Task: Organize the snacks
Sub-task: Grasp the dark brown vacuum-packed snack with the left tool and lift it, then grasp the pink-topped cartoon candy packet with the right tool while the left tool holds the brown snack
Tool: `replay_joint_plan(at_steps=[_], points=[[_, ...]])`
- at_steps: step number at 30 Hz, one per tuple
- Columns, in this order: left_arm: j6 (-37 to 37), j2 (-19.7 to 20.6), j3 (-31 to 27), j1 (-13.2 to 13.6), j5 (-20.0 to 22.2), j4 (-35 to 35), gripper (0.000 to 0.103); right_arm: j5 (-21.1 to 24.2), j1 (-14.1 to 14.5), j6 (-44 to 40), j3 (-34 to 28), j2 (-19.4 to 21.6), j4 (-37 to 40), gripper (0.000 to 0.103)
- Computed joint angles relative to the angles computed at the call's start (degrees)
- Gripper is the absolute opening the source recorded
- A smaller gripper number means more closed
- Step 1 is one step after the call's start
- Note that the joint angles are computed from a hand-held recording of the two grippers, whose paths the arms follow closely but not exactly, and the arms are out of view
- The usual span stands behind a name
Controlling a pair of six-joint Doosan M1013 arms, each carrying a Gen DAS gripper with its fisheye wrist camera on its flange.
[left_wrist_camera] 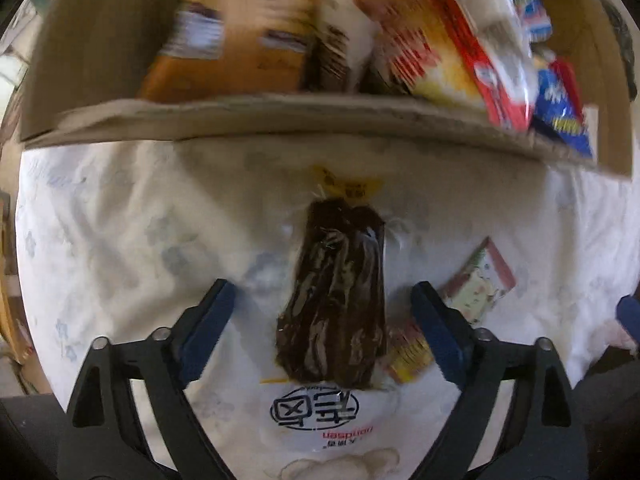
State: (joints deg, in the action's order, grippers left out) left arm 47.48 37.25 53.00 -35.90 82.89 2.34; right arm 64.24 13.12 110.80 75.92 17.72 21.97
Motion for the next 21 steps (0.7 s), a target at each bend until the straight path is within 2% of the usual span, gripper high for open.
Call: replay_joint_plan(at_steps=[2, 7, 10, 12, 13, 15, 21], points=[[2.82, 1.18, -1.59, -0.74, 2.13, 1.51, 0.099, 0.36, 0.06, -0.19, -0.16, 0.27, 0.42, 0.074], [2.18, 0.74, -0.75, -1.27, 0.78, 2.33, 0.097, 0.65, 0.64, -0.92, -0.74, 0.58, -0.44, 0.074], [1.34, -0.24, 0.53, -1.39, 0.16, 3.55, 0.081, 0.36, 0.77, -0.87, -0.72, 0.42, -1.1, 0.074], [1.92, -1.01, 1.41, -1.29, -0.33, 3.94, 0.061, 0.1, 0.84, -0.43, -0.73, 0.36, -1.72, 0.074], [2.42, -1.28, 1.62, -1.39, -0.43, 4.3, 0.061, -0.03, 0.91, -0.14, -0.76, 0.32, -2.22, 0.074], [2.84, -2.01, 2.61, -1.25, -1.07, 4.0, 0.052, -0.12, 0.96, -0.15, -0.82, 0.36, -2.38, 0.074], [0.71, -3.86, 4.54, -0.86, -1.42, 4.3, 0.05, -0.22, 1.34, -0.32, -0.61, 0.13, -3.26, 0.074]])
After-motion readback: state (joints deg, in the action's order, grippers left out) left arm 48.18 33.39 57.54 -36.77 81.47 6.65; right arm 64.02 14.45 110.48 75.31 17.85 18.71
